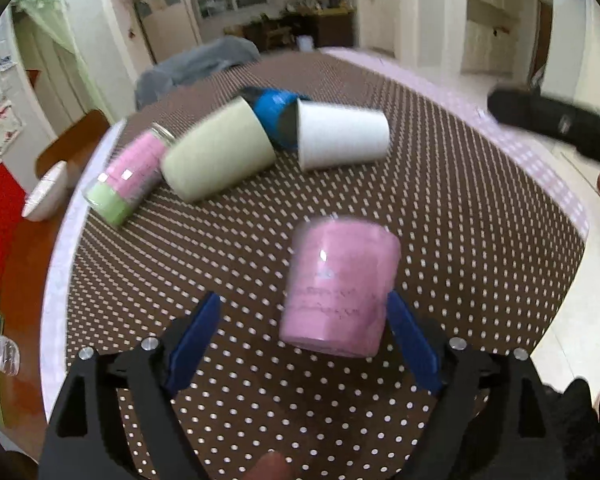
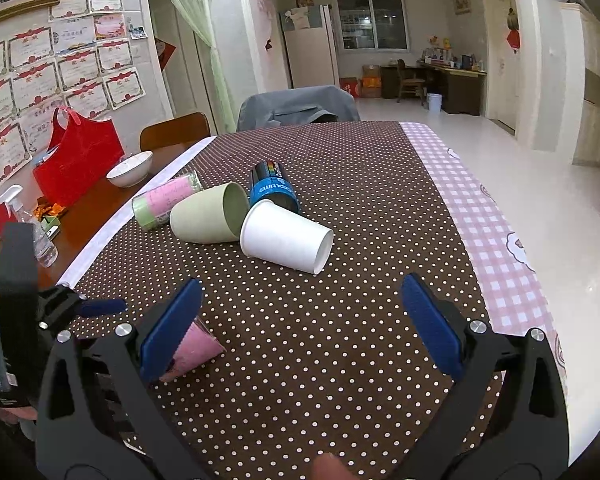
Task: Flip cup upside down
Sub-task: 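Lift the pink cup with the left tool and carry it toward the right tool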
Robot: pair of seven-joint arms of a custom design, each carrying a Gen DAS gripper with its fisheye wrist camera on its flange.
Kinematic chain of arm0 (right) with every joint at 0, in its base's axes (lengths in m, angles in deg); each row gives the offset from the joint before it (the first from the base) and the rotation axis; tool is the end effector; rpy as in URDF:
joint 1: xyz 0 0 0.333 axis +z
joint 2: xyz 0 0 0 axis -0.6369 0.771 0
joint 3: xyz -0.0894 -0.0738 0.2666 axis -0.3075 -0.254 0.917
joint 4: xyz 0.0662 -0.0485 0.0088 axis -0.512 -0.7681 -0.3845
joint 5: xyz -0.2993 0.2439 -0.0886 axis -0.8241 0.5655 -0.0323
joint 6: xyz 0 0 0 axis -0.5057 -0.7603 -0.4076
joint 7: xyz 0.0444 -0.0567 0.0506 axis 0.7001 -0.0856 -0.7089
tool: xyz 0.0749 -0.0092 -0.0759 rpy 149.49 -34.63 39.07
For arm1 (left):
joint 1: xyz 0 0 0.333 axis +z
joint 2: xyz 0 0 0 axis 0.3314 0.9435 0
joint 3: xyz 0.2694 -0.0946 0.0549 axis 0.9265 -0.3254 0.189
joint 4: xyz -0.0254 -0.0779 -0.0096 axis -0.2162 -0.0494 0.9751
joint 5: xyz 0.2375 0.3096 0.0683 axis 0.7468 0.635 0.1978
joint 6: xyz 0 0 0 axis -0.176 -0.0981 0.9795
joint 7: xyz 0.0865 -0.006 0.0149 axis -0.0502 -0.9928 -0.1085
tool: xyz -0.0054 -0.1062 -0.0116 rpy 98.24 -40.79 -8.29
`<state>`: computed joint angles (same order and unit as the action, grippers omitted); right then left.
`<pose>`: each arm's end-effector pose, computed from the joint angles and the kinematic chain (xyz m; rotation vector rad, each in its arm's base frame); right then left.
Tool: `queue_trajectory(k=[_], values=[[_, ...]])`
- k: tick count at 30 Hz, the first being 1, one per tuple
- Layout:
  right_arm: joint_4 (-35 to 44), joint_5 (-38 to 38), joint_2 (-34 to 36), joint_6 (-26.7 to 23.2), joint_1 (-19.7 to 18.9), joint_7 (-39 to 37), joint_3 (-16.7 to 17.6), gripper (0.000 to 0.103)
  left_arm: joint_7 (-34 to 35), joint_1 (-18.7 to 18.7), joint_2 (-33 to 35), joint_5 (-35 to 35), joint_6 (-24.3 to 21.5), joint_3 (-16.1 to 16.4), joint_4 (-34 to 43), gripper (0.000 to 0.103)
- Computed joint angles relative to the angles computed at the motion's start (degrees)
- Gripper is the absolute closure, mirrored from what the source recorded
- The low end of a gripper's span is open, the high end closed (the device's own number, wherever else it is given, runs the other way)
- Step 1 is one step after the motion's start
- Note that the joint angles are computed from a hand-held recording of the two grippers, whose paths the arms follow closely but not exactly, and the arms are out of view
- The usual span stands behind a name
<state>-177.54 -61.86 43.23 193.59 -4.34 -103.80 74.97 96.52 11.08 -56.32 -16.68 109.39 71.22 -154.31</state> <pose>0.5650 0.4044 0.4596 -1.3492 1.8499 -0.8410 0.6676 -0.2174 0.4276 -1.0037 2.4485 -0.7843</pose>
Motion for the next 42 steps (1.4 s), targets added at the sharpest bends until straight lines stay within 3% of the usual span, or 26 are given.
queue_trajectory(k=[13, 19, 27, 34, 39, 42], values=[[0.29, -1.72, -0.59, 1.21, 0.08, 0.28, -0.01, 0.006, -2.37, 3.48, -6.38, -12.11, 11.73, -2.56, -7.44, 0.019], [1.30, -2.80, -0.36, 1.31, 0.47, -0.11, -0.02, 0.006, -4.51, 2.66, -9.58, -12.50, 16.56, -2.05, -11.07, 0.019], [0.79, -5.91, -1.26, 1.97, 0.89, 1.43, -0.23, 0.006, -4.41, 2.97, -12.37, -15.07, 19.52, -2.60, -14.07, 0.019], [0.04, -14.44, -2.69, 2.01, 1.51, 6.50, -0.21, 0.006, -5.72, 2.21, -13.94, -14.90, 24.24, -2.20, -16.30, 0.019], [1.94, -20.54, -1.42, 1.10, 1.93, 4.79, 0.30, 0.006, -2.15, 4.96, -15.24, -19.03, 26.25, -5.62, -17.47, 0.019], [3.03, -19.04, -0.55, 4.59, 1.03, 2.73, 0.59, 0.006, 3.35, 7.02, -15.88, -25.22, 26.90, -8.43, -17.68, 0.019]])
